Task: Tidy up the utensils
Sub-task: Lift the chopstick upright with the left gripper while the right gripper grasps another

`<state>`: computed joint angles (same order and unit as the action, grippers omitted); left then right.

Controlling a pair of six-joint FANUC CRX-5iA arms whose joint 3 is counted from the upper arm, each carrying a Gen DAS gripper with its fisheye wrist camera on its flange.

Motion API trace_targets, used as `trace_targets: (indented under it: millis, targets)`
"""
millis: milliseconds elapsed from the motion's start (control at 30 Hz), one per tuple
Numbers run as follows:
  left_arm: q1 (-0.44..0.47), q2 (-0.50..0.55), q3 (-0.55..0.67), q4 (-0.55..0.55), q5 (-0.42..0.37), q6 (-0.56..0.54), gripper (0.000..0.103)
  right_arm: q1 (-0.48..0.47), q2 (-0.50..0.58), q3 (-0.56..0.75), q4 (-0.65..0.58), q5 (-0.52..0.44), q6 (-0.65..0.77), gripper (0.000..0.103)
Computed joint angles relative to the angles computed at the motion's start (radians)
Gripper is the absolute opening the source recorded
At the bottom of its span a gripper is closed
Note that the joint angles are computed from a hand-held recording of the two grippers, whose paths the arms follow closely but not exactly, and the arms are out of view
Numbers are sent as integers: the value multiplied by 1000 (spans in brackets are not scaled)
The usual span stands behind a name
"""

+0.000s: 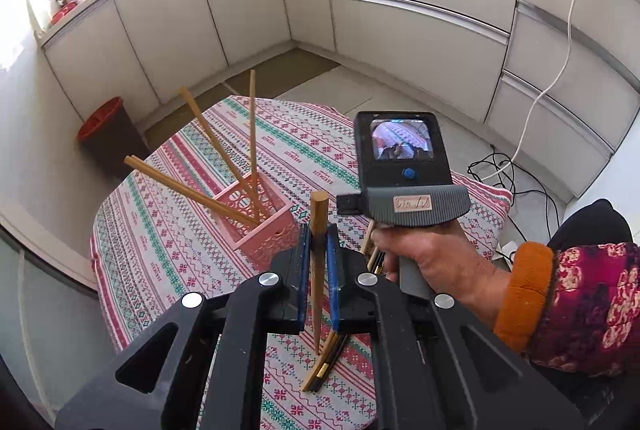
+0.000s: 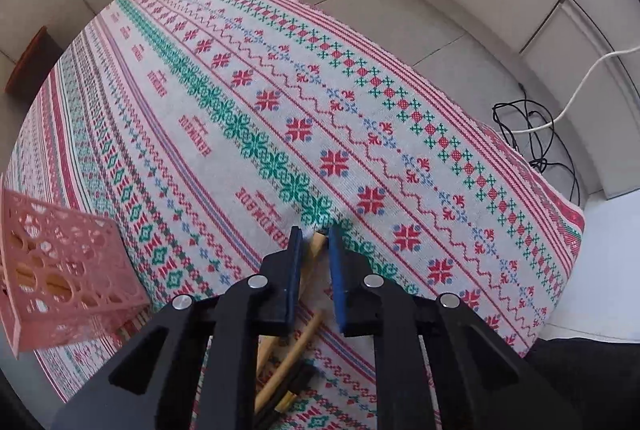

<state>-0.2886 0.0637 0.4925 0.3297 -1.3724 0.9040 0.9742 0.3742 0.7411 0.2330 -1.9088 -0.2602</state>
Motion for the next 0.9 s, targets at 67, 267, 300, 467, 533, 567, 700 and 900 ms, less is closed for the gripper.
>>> trace_targets:
  millis: [67,267,300,467,533,567,700,900]
  targets:
    - [9,-5,-6,4,6,6,7,-1,-59,-96,23,93,-52,9]
    - [52,-24,-29,61,26,14,7,29,-203,-281,150,291,-96,7]
    - [59,-29,-35,77,30,16,6,39,-220,-295,180,302,-92,8]
    - [84,-35,-48,151,34,18,6,105,-278,-318,306,299,-49,8]
    - [84,-40,-56,169,38,21,6,139,-290,-313,346,274,-18,7]
    - [84,-44,-61,176,42,22,6,151,-283,-289,365,257,6,7]
    - [84,-57,-75,207,64,31,6,192,-257,-192,453,197,102,7]
    - [109,-47,-36,265,83,59,6,257,-175,43,614,90,293,7]
